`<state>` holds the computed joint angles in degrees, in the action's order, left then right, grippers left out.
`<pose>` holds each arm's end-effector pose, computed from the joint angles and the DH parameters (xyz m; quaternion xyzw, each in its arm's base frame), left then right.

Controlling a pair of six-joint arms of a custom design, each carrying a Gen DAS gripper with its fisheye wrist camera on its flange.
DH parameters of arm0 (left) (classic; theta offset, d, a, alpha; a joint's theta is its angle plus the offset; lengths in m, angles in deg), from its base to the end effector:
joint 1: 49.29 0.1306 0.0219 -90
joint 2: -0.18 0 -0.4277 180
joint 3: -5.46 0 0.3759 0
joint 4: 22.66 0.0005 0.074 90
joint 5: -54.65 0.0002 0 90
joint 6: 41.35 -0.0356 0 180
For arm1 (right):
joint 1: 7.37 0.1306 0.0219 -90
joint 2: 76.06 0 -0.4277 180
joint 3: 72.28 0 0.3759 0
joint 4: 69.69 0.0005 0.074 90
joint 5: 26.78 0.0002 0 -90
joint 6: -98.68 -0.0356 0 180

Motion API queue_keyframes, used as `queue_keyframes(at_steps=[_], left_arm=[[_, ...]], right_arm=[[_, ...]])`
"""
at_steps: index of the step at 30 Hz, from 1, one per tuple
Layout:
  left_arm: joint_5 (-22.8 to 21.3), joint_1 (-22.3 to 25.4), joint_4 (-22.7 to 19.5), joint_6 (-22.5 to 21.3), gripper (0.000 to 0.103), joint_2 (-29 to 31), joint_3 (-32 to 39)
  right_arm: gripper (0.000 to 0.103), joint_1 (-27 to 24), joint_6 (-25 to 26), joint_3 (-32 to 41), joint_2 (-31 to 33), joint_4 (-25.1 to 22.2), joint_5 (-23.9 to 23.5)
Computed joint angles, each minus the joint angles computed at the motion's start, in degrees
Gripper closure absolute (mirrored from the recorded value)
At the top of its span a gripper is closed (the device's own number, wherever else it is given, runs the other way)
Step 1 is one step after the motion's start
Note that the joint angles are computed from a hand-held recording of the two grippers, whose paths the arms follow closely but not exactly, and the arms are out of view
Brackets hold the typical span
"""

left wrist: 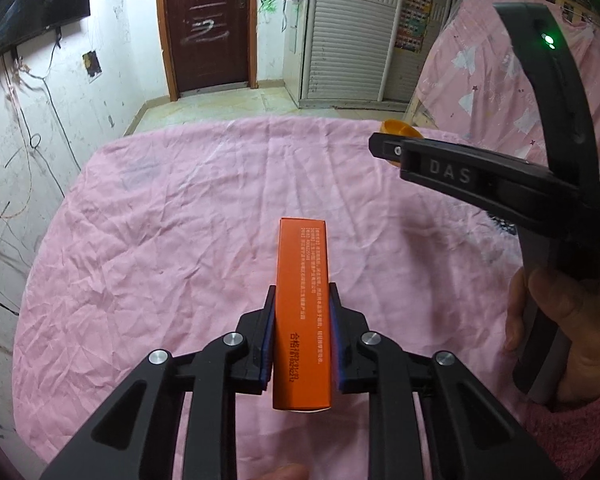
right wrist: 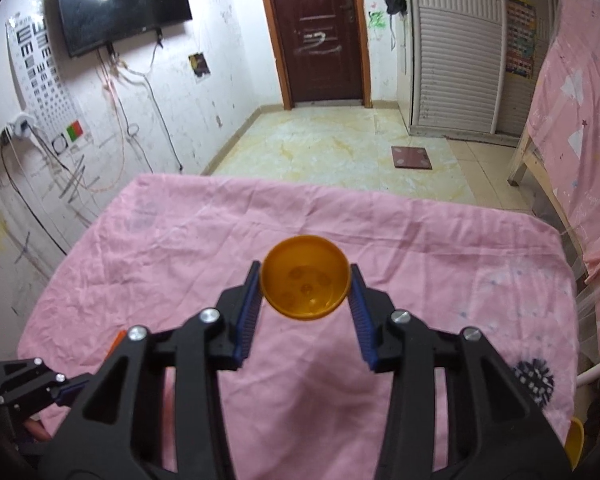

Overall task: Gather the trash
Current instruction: 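Carry the orange box and orange cup to the yellow bin and release both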

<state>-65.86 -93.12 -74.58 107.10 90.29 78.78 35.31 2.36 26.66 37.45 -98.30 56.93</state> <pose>0.3155 -0.2785 0.3521 -0.1689 0.9343 0.0235 0.3132 0.4652 0.4336 0.3532 -0.3066 0.8638 0.2103 0.3401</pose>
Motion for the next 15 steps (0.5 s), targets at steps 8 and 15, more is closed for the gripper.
queue_keyframes(at_steps=[8,15], left_arm=[[-2.37,-3.19,-2.36,-1.99,0.088,3.98,6.34],[-3.60,-6.15,-3.85,-4.84,0.088,9.07,12.84]], right_arm=[[0.063,-3.60,-1.87,-7.69,-6.42,5.40,-0.81],[0.063,-8.67,-3.94,-15.15,-12.36,10.18,-1.83]])
